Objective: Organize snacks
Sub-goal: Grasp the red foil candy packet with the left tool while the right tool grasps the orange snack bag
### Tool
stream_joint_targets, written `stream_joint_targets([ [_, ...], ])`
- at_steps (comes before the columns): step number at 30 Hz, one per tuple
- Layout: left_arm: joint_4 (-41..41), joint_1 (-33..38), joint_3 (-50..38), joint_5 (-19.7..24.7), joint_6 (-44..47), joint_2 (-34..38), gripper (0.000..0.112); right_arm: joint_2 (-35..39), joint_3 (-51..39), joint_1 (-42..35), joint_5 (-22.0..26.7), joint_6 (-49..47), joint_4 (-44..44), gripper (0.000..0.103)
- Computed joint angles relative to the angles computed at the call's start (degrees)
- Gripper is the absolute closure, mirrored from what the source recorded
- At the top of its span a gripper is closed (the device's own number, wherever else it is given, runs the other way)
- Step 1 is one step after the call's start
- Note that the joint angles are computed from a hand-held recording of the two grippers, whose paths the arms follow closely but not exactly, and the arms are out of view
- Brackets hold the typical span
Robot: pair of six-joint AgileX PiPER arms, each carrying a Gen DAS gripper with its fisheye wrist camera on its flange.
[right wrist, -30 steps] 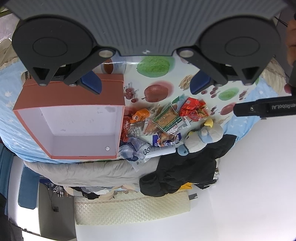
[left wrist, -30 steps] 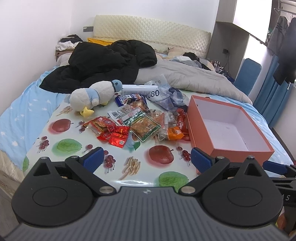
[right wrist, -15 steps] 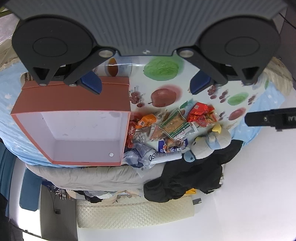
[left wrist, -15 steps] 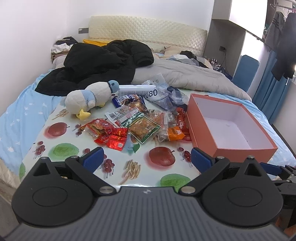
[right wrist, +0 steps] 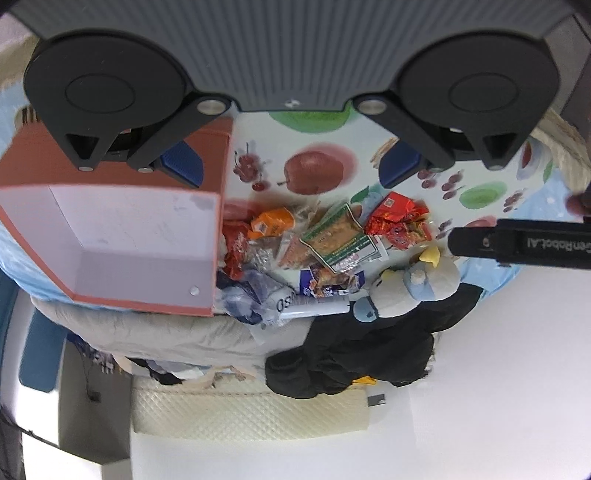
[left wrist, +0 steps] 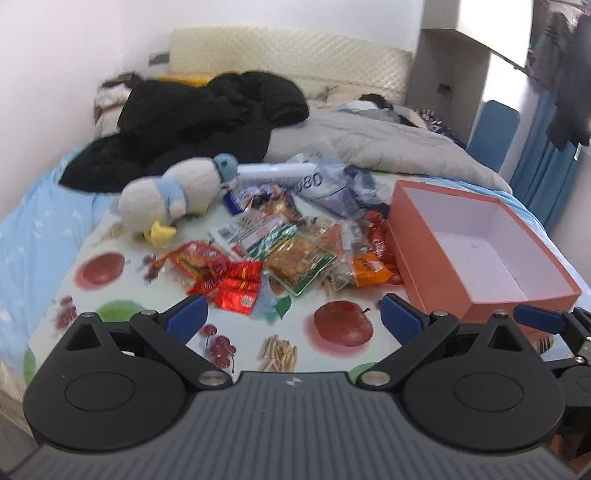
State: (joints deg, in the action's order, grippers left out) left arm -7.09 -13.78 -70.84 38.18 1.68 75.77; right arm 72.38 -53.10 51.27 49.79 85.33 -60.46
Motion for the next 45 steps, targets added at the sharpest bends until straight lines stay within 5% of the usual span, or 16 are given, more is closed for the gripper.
stream_joint_targets([
  [6, 1.6, 2.6, 1.0, -3.5, -1.5, 4.4, 0.012, 4.2, -0.1, -0.6, -2.3, 5.3, -9.1, 0.0],
  [9, -3.8, 5.3, 2.8, -5.8, 2.4, 6.2, 0.012, 6.2, 0.5, -1.5, -5.4, 7.5, -12.7, 0.012],
  [11, -8.0, 7.0, 3.7, -6.9, 5.9, 7.5, 0.013, 8.0, 0.3, -0.8, -4.8, 8.3, -14.3, 0.03],
  [24, -21.7, 10.5, -5.5, -9.9, 20.3, 24.7, 0.024, 20.9, -2.1, -3.0, -7.7, 15.7, -29.1, 0.032],
  [35, -19.4, 8.6, -21.5, -7.4, 16.1, 39.5, 0.038, 33.2, -11.0, -10.5, -6.2, 15.0, -31.6, 0.033],
  [45, -4.4, 4.9, -42.6, -0.1, 7.2, 51.4, 0.044, 39.4, -18.9, -14.9, -5.0, 10.3, -29.5, 0.033],
])
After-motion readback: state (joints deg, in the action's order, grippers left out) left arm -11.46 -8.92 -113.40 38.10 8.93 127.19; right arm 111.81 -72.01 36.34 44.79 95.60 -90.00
